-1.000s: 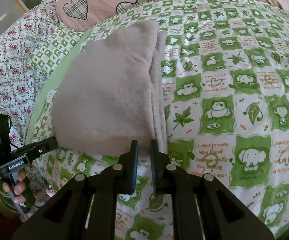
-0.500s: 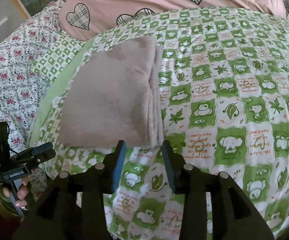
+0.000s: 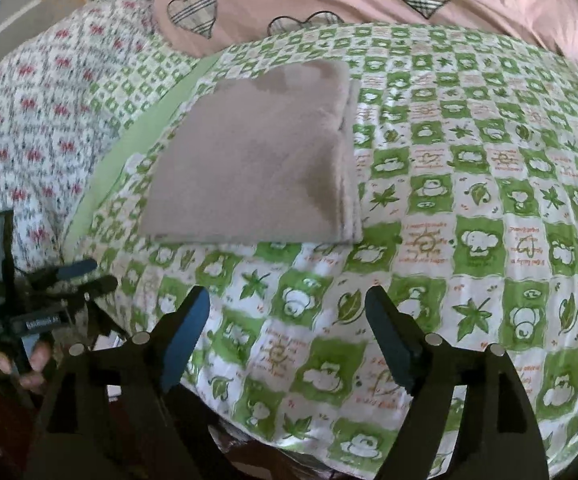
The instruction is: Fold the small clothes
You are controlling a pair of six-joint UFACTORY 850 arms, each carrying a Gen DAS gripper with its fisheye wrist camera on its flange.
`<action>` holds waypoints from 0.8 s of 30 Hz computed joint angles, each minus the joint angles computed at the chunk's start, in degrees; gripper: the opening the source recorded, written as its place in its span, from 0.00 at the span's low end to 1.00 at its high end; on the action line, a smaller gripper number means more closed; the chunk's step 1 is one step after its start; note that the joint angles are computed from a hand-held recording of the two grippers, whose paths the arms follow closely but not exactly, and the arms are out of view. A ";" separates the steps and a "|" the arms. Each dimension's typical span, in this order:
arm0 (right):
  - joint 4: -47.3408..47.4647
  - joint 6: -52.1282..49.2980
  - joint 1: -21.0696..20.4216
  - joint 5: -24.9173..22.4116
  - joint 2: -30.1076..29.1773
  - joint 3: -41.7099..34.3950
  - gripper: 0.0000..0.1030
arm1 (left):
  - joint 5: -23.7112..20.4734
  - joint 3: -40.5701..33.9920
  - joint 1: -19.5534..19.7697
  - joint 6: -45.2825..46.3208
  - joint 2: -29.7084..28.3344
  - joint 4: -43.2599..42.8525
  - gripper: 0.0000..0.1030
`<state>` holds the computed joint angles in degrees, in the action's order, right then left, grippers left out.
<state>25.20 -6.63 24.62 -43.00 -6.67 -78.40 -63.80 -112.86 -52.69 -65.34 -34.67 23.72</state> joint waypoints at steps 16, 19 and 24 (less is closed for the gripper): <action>-0.67 -1.06 0.85 1.96 -5.86 -7.38 0.82 | -9.64 -21.38 2.13 6.24 -12.79 3.26 0.80; -1.71 -0.63 0.96 1.29 -7.38 -9.19 0.83 | -12.55 -26.55 2.24 7.94 -15.86 3.43 0.80; -0.76 -1.35 0.61 0.48 -9.06 -10.96 0.83 | -13.92 -31.16 2.49 9.26 -18.39 3.25 0.80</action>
<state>24.44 -7.98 25.23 -42.52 -15.73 -89.36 -77.72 -144.02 -50.20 -56.08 -53.06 26.97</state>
